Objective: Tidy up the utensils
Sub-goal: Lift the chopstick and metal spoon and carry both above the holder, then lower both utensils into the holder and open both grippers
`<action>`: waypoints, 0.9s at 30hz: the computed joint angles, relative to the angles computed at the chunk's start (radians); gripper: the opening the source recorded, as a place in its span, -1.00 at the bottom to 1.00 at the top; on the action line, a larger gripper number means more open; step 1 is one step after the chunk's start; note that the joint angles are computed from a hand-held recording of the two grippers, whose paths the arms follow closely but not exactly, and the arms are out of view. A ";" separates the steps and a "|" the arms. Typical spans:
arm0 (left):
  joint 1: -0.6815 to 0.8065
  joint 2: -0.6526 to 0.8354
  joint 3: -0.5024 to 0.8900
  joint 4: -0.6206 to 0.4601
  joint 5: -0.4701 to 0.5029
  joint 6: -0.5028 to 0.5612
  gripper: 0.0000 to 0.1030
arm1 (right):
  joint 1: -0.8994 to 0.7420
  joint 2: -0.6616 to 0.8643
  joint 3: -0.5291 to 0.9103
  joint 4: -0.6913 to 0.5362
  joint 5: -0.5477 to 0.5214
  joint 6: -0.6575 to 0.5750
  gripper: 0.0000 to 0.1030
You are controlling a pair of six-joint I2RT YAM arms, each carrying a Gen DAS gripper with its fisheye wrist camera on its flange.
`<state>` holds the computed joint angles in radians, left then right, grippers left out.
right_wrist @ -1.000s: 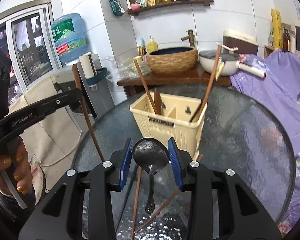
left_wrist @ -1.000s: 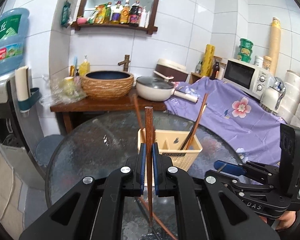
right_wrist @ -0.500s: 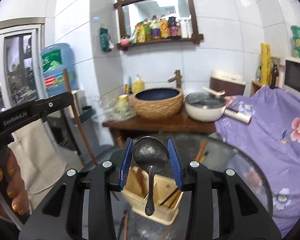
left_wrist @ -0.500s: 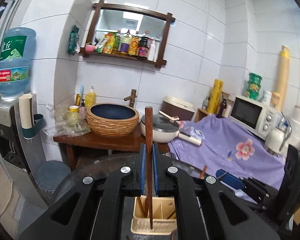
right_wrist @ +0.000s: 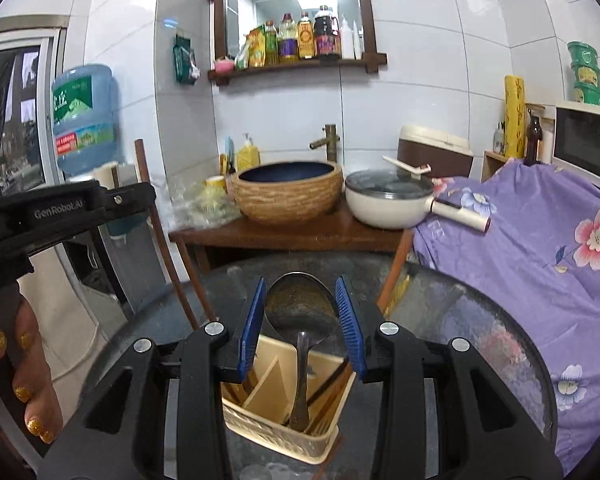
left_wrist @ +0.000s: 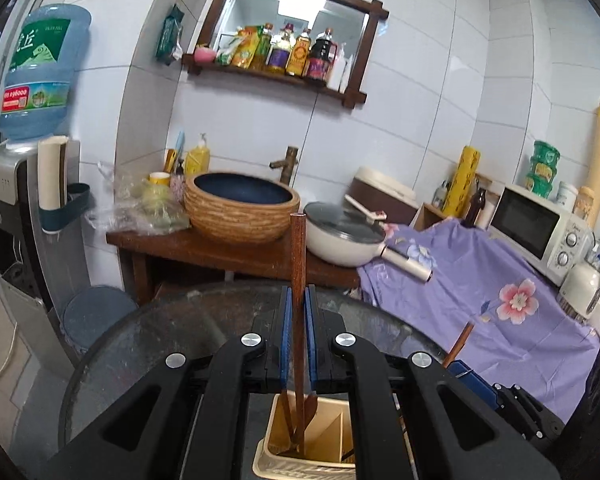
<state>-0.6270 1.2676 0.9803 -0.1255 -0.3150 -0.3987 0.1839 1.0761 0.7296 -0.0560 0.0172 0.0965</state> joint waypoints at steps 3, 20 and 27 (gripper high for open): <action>-0.013 0.030 -0.029 0.018 0.005 0.010 -0.88 | -0.007 0.007 -0.049 0.036 -0.012 0.004 -0.28; -0.046 0.098 -0.090 0.046 -0.002 0.047 -0.88 | -0.027 0.027 -0.172 0.131 -0.024 0.008 -0.28; -0.053 0.076 -0.091 0.028 0.006 0.056 -0.76 | -0.024 -0.015 -0.205 0.155 -0.009 0.016 0.16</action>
<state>-0.6801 1.3432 0.8891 -0.0975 -0.3089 -0.3425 0.1595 1.0609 0.5250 0.0990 0.0083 0.1126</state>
